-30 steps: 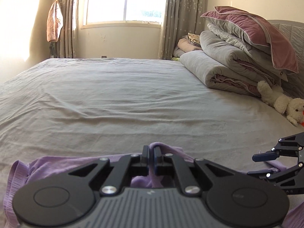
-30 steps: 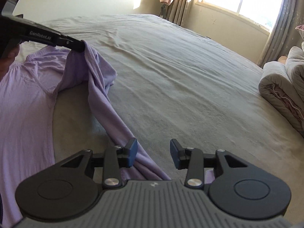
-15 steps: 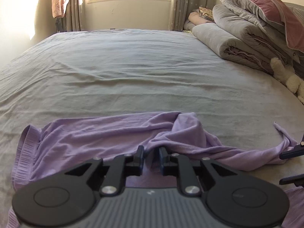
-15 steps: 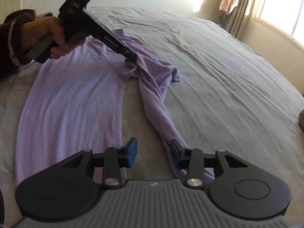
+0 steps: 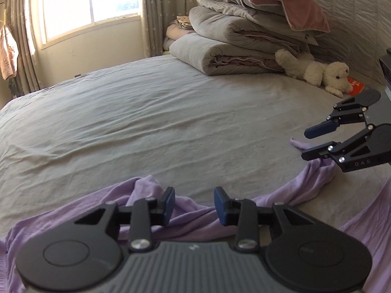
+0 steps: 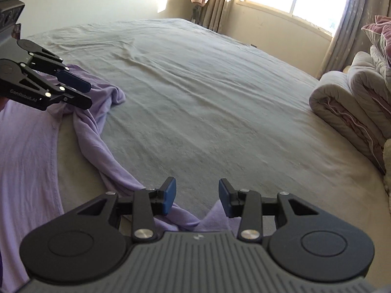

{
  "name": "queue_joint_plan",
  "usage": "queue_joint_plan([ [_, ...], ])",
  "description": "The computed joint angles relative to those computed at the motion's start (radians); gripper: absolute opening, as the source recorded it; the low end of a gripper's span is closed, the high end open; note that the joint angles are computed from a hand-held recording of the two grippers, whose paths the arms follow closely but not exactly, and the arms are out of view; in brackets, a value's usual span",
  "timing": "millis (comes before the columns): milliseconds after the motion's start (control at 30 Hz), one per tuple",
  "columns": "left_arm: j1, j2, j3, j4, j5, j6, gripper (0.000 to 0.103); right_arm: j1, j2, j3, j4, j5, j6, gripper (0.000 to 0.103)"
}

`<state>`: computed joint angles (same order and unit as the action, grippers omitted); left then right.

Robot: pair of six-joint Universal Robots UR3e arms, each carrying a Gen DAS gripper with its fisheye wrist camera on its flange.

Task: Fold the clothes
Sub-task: 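Pull the held fabric with the left gripper while the right gripper releases the sleeve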

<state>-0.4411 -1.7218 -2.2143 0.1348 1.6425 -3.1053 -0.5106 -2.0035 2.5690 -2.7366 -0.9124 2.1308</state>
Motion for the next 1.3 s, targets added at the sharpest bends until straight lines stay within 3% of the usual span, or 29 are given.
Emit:
queue_joint_plan([
  [67, -0.001, -0.031, 0.026, -0.017, 0.002, 0.012, 0.036, 0.051, 0.08, -0.008, -0.126, -0.102, 0.082, 0.042],
  [167, 0.009, -0.035, 0.026, -0.049, -0.007, 0.031, 0.036, 0.087, 0.155, -0.03, -0.189, -0.204, 0.144, 0.039],
  [200, 0.018, -0.025, 0.016, -0.057, -0.022, 0.04, 0.036, 0.094, 0.175, -0.036, -0.199, -0.227, 0.152, 0.035],
  [267, 0.034, -0.001, -0.008, -0.068, -0.047, 0.06, 0.036, 0.087, 0.179, -0.038, -0.185, -0.214, 0.14, 0.01],
  [400, 0.051, 0.037, -0.037, -0.095, -0.074, 0.092, 0.036, 0.135, 0.263, -0.023, -0.397, -0.271, 0.233, 0.005],
  [433, 0.055, 0.047, -0.044, -0.102, -0.081, 0.101, 0.033, 0.135, 0.285, -0.015, -0.464, -0.265, 0.266, 0.005],
  [567, 0.048, 0.03, -0.034, -0.089, -0.066, 0.081, 0.004, 0.07, 0.359, 0.044, -0.778, -0.16, 0.421, 0.005],
  [667, 0.009, -0.025, -0.017, 0.021, 0.037, 0.01, 0.003, -0.034, 0.405, 0.095, -0.983, -0.031, 0.535, 0.004],
  [733, -0.004, -0.059, 0.001, 0.095, 0.097, -0.06, 0.003, -0.076, 0.454, 0.105, -1.096, -0.007, 0.605, 0.004],
  [833, 0.001, -0.088, 0.023, 0.152, 0.139, -0.124, 0.003, -0.092, 0.497, 0.082, -1.106, -0.044, 0.642, 0.004],
  [967, 0.03, -0.065, -0.007, 0.163, 0.061, -0.117, 0.003, -0.11, 0.462, 0.05, -0.941, -0.088, 0.612, 0.004],
  [1033, 0.023, -0.054, -0.051, 0.221, 0.023, -0.061, 0.003, -0.133, 0.403, 0.05, -0.834, -0.051, 0.591, 0.004],
  [1133, 0.04, -0.038, -0.139, 0.333, -0.107, 0.063, 0.003, -0.136, 0.35, 0.052, -0.755, -0.013, 0.587, 0.005],
  [1300, 0.05, 0.014, -0.188, 0.223, -0.254, 0.218, 0.003, -0.094, 0.306, 0.03, -0.609, 0.045, 0.535, 0.007],
])
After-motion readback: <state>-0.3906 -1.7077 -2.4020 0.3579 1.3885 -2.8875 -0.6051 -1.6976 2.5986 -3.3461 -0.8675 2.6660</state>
